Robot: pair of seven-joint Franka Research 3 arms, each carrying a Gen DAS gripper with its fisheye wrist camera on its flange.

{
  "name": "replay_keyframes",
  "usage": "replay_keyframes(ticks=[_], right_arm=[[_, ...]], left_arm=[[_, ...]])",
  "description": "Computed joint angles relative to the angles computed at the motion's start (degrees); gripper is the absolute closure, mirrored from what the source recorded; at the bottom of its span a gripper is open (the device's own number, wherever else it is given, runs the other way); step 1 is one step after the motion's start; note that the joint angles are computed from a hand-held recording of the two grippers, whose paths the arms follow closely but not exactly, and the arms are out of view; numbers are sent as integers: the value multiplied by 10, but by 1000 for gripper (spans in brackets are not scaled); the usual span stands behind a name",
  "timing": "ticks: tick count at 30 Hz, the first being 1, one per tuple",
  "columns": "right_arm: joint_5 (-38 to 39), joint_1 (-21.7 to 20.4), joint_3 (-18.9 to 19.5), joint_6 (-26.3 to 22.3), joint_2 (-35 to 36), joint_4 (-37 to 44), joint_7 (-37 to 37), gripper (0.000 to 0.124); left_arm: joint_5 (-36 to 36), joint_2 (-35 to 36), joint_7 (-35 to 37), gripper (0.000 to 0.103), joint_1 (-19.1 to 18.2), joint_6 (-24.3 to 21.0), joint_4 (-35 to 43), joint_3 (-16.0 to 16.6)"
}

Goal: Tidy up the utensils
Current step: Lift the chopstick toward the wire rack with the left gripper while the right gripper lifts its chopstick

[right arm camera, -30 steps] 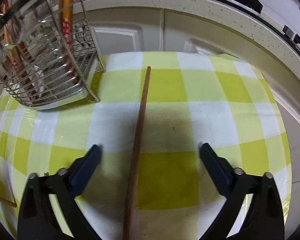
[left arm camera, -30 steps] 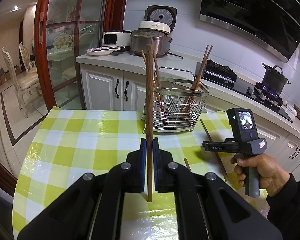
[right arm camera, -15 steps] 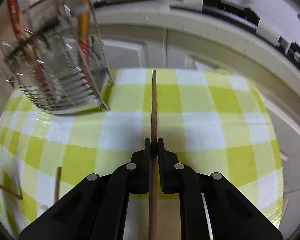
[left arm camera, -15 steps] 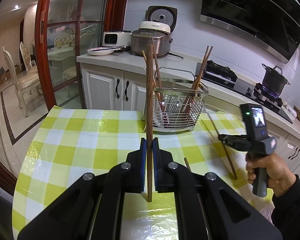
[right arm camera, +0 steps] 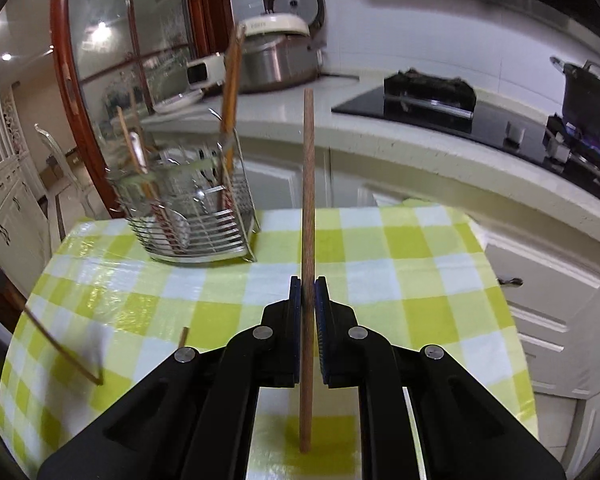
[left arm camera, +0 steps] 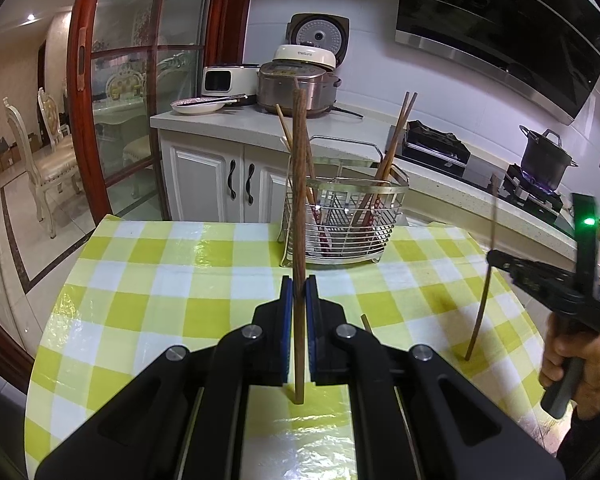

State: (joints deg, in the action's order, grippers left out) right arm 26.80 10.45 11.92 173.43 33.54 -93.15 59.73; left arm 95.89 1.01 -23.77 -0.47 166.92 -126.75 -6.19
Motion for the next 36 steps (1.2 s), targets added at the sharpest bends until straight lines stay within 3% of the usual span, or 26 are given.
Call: replay_keyframes(ticks=[3, 5, 13, 15, 17, 21, 24, 29, 36], right_arm=[[34, -46, 56, 25, -31, -47, -45, 112], [48, -60, 71, 28, -36, -55, -65, 112], [78, -77, 91, 63, -56, -85, -98, 112], [72, -64, 73, 64, -58, -87, -88, 112], [83, -82, 95, 69, -63, -95, -100, 112], [81, -78, 89, 62, -60, -90, -97, 112], [89, -90, 107, 64, -61, -92, -114, 112], [105, -103, 126, 67, -66, -97, -138, 112], [110, -85, 106, 56, -63, -85, -136, 112]], left_arm=[[1, 0, 0, 96, -1, 0, 0, -1], [0, 0, 2, 96, -1, 0, 0, -1], [-2, -4, 7, 96, -4, -3, -1, -2], [1, -5, 6, 96, -4, -3, -1, -3], [1, -5, 6, 96, -5, -3, -2, -4], [7, -3, -1, 96, -5, -1, 1, -3], [7, -6, -1, 96, -4, -11, 4, -2], [-34, -7, 24, 97, 1, -21, 3, 1], [-32, -4, 38, 97, 1, -17, 15, 0]])
